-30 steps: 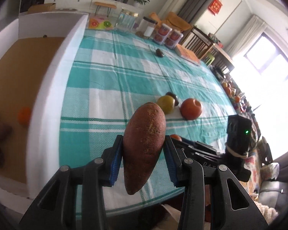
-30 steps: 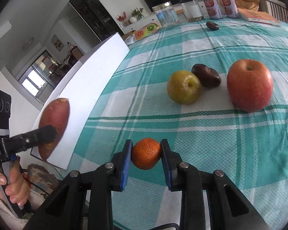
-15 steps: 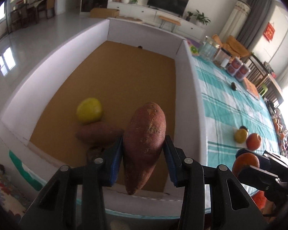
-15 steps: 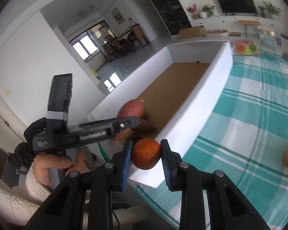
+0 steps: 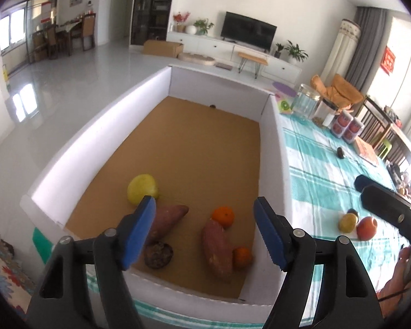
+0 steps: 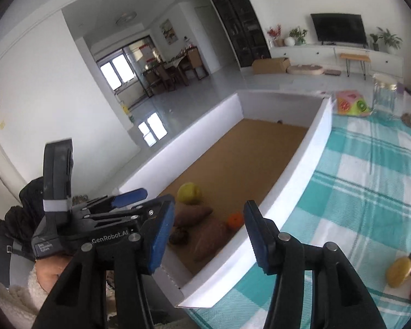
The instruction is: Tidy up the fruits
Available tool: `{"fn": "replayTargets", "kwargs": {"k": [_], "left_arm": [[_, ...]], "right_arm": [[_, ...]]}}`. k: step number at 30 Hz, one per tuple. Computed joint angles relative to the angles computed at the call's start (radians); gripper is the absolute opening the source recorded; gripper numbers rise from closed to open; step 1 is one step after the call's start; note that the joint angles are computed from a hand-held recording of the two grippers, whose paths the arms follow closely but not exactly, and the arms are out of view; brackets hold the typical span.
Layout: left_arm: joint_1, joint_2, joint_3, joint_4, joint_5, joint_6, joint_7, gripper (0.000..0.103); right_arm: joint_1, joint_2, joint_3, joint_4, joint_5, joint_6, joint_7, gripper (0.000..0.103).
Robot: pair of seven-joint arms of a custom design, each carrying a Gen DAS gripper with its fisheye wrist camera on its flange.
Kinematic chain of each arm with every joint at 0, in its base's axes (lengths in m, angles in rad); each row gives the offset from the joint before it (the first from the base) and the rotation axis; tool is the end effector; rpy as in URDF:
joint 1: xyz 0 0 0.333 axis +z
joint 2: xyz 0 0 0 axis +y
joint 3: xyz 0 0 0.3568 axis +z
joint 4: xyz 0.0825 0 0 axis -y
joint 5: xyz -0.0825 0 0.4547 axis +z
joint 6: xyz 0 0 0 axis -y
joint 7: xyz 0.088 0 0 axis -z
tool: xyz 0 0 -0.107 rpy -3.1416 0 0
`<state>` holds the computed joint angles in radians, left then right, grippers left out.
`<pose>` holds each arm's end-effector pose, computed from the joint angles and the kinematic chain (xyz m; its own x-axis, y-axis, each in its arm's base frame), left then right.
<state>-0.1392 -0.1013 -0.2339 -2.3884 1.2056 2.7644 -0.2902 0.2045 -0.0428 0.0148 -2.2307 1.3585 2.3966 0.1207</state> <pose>0.5001 -0.2388 0.3823 0.3397 -0.9210 0.1909 -0.6259 -0.3728 -0.6850 0.5816 0.1375 0.4158 0.7169 -0.5973 -0.3596 -0.5969 -0.2592 -0.7593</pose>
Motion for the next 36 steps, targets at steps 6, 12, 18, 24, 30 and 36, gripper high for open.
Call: {"fn": "replayTargets", "kwargs": {"k": [6, 12, 18, 24, 30, 36], "left_arm": [[-0.051, 0.132, -0.011, 0.135, 0.044, 0.122, 0.081, 0.079], [-0.172, 0.380, -0.008, 0.353, -0.039, 0.126, 0.336, 0.084], [-0.277, 0.591, 0.046, 0.538, -0.129, 0.013, 0.469, 0.084], [-0.365, 0.640, 0.135, 0.586, -0.163, -0.022, 0.474, 0.086], [-0.403, 0.648, 0.175, 0.593, -0.168, -0.024, 0.460, 0.089], [-0.412, 0.652, 0.187, 0.597, -0.162, -0.019, 0.450, 0.090]], "right_arm": [[-0.059, -0.018, -0.051, -0.051, 0.172, 0.188, -0.145, 0.072], [-0.142, 0.093, -0.080, -0.075, 0.199, 0.407, -0.077, 0.072], [-0.268, 0.165, -0.106, -0.070, 0.116, 0.326, 0.197, 0.072], [-0.292, 0.181, -0.089, -0.062, 0.115, 0.338, 0.231, 0.073], [-0.291, 0.182, -0.076, -0.065, 0.147, 0.366, 0.195, 0.073], [-0.286, 0.204, -0.069, -0.054, 0.099, 0.410, 0.257, 0.074]]}}
